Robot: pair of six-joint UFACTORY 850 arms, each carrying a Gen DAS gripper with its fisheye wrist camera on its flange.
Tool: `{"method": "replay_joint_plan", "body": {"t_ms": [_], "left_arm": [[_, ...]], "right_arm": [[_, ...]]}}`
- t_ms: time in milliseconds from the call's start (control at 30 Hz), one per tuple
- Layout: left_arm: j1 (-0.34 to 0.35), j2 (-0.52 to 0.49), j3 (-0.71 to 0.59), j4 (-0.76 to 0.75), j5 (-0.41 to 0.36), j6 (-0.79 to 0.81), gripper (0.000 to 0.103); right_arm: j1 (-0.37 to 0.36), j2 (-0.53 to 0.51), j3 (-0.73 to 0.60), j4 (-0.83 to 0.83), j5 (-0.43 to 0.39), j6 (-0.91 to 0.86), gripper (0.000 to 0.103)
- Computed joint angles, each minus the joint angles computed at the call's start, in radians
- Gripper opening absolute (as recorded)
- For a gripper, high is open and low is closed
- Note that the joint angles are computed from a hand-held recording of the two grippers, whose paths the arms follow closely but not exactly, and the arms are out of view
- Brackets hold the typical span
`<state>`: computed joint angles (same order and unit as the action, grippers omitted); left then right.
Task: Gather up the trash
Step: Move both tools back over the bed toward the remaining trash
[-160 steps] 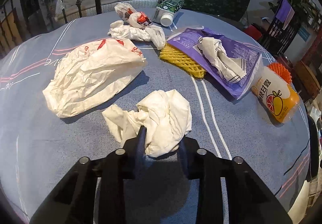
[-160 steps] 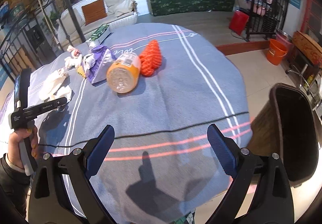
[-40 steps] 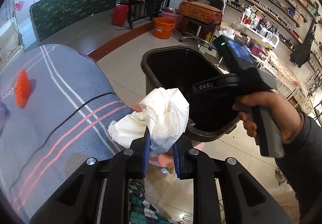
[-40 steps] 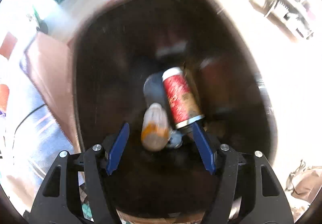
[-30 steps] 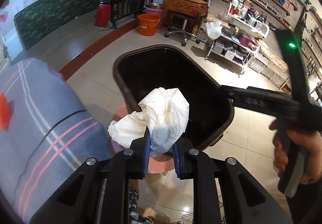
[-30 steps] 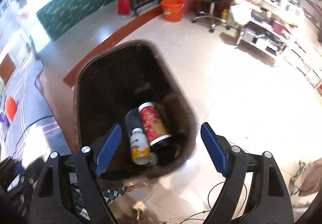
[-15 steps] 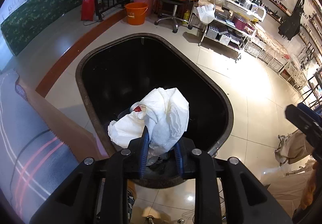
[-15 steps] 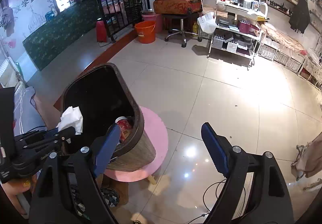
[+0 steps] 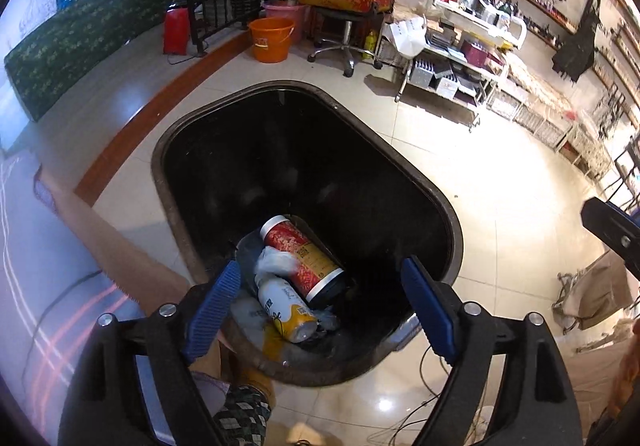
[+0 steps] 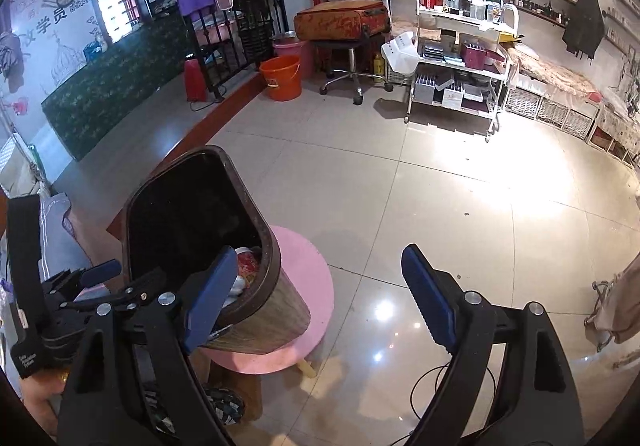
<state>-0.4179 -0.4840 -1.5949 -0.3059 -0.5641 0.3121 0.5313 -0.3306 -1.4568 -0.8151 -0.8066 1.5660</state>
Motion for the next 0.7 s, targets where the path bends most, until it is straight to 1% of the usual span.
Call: {"method": "replay_joint_plan", "body": {"t_ms": [67, 233, 333, 433, 567, 700], "left_arm": [[0.009, 0.023, 0.026, -0.006, 0.014, -0.005, 0.083], [0.028, 0.090, 0.107, 0.029, 0.074, -0.047, 0.085], [0.043, 0.143, 0.173, 0.055, 0.124, -0.067, 0.086], [0.059, 0.203, 0.246, 0.120, 0.176, -0.131, 0.086], [0.099, 0.262, 0.309, 0.080, 0.198, -0.132, 0.087], [0.142, 0.329, 0.384, 0.163, 0.246, -0.238, 0.088]], "right_arm": [[0.005, -0.003, -0.002, -0.013, 0.004, 0.013, 0.087], [0.012, -0.024, -0.027, -0.007, 0.022, 0.001, 0.088], [0.021, -0.043, -0.056, 0.005, 0.036, -0.015, 0.088], [0.038, -0.070, -0.094, -0.002, 0.033, -0.025, 0.091], [0.058, -0.114, -0.157, 0.012, 0.042, -0.065, 0.093], [0.086, -0.174, -0.247, 0.053, 0.066, -0.156, 0.093]]}}
